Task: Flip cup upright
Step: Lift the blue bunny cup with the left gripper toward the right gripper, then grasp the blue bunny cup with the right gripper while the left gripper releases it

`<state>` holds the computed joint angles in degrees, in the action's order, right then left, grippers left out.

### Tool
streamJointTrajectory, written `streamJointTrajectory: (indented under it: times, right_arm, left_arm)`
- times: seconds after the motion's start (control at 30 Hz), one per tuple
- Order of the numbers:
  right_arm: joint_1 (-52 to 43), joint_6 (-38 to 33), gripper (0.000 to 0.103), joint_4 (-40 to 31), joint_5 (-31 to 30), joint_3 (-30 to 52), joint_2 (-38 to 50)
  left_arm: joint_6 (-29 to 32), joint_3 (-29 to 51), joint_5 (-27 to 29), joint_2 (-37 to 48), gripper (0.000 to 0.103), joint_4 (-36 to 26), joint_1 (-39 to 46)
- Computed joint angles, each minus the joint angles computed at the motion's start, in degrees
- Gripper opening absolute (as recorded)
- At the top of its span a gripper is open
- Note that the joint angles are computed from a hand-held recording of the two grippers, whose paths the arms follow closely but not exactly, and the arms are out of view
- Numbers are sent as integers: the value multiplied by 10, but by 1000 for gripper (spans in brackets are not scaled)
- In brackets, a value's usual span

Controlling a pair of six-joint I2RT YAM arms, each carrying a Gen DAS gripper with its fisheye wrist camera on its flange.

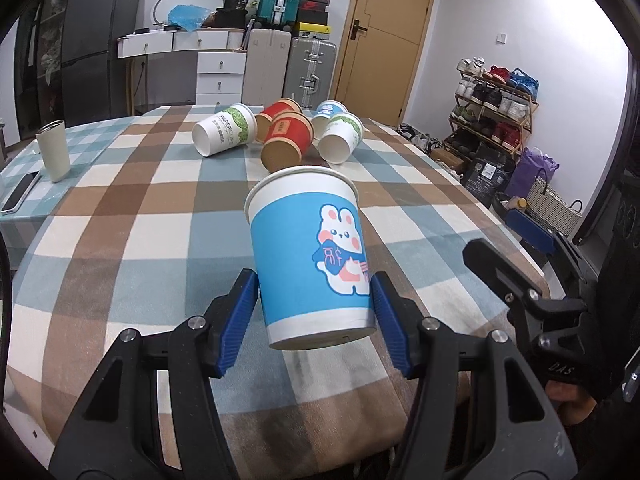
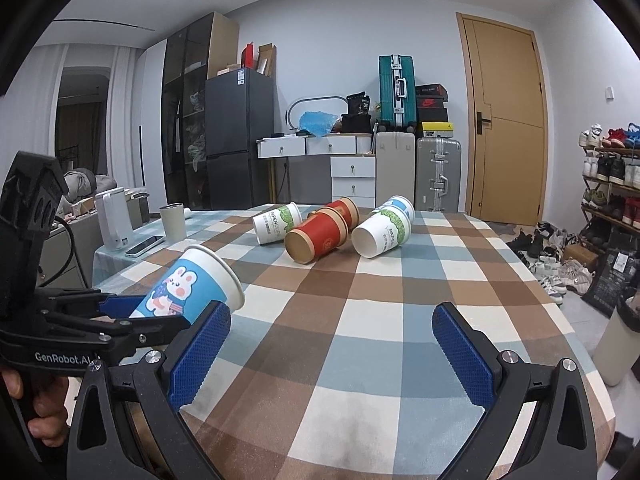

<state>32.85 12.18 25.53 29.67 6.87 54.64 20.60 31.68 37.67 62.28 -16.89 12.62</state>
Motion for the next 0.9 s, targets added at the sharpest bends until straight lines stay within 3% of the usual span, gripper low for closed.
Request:
streamJointTrajectory:
  times: [0.5, 0.6, 0.67, 0.8, 0.9]
  right_arm:
    - [-1, 5, 103, 4, -1, -3, 6]
    - [-2, 3, 103, -2, -1, -4, -3]
    - [-3, 3, 103, -10, -3, -4, -12]
    - [-9, 8, 103, -30, -11, -1, -31]
    - [-16, 16, 103, -51, -23, 7, -39]
  left_arm:
    - [-15, -11, -20, 46, 58, 37, -34]
    - [-9, -12, -31, 47, 68, 42, -37]
    - [-8, -14, -21, 44, 80, 45, -30]
    - [0, -12, 1, 34, 86, 41, -13]
    - [11, -11, 13, 26, 99, 38, 5]
